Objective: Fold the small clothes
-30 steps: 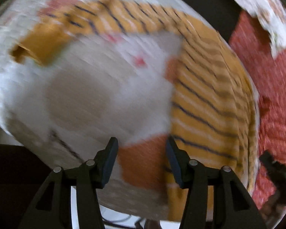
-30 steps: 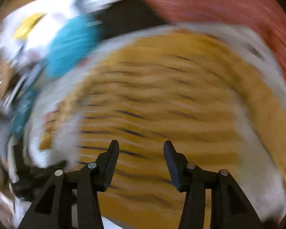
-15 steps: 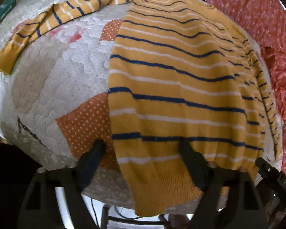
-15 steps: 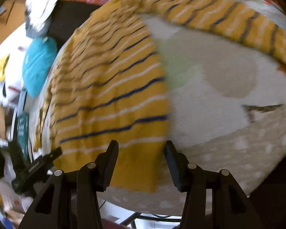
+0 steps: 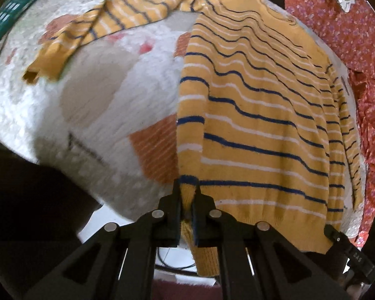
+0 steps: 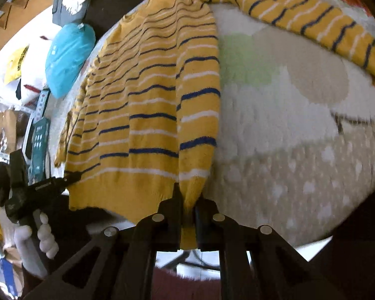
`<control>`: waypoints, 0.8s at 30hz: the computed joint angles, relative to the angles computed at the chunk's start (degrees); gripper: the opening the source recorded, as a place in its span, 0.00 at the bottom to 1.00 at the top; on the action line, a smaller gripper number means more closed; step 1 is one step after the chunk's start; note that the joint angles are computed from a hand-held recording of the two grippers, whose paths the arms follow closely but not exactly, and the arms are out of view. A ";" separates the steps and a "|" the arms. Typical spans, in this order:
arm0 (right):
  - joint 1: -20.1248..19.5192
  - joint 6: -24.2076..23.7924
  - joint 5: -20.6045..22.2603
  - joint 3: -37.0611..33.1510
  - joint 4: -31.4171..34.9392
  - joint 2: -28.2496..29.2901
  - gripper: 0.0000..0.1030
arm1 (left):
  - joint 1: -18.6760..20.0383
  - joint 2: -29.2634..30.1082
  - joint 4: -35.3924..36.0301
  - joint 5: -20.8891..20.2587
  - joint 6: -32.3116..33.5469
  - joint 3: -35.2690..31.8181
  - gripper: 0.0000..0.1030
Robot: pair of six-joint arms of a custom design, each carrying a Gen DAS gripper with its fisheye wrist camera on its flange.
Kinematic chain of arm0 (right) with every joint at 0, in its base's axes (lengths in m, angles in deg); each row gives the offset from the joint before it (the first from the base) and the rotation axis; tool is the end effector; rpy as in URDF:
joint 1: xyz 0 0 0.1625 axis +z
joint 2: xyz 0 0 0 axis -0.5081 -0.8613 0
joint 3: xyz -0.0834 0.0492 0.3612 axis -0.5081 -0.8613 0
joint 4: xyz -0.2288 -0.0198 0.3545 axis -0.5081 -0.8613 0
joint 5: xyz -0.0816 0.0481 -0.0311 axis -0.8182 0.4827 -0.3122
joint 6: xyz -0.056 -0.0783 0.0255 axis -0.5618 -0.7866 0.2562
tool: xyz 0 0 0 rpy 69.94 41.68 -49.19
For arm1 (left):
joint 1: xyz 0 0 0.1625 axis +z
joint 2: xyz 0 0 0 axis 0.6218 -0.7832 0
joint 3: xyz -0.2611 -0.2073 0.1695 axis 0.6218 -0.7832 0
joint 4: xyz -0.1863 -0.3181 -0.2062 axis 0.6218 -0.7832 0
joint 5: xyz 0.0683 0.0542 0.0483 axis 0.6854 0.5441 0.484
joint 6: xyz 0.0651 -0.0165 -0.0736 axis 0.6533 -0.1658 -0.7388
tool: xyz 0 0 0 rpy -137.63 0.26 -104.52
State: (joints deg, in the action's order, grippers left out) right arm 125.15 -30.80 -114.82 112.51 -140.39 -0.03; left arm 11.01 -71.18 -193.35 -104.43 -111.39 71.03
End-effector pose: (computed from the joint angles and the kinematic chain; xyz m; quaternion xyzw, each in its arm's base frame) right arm 0.1547 -0.4567 0.1354 0.0601 -0.9914 0.0855 0.0785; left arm -0.0861 -0.4107 0.2308 -0.1620 0.9085 -0.2198 0.3164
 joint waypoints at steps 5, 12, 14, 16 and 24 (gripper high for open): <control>-0.37 -0.16 -0.11 1.78 6.13 -1.66 0.08 | -0.31 -4.93 4.45 -2.74 -5.35 2.03 0.07; -1.89 -0.66 1.89 2.63 7.45 -2.11 0.29 | -5.10 -16.44 9.45 -1.32 -9.77 5.46 0.18; -2.29 -0.92 2.33 3.45 6.31 -3.62 0.33 | -8.33 -17.34 14.29 1.21 -12.06 4.76 0.30; -1.81 -0.43 1.97 3.68 5.09 -4.26 0.35 | -11.10 -17.01 19.13 3.83 -13.96 3.41 0.42; -1.00 -0.76 -0.85 2.06 -0.70 -5.44 0.45 | -10.63 -0.65 7.13 10.77 1.55 -3.30 0.58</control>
State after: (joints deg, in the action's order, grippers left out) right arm 124.15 -31.56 -115.68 114.57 -141.10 -5.47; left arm 0.38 -71.83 -186.23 -93.65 -109.84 67.73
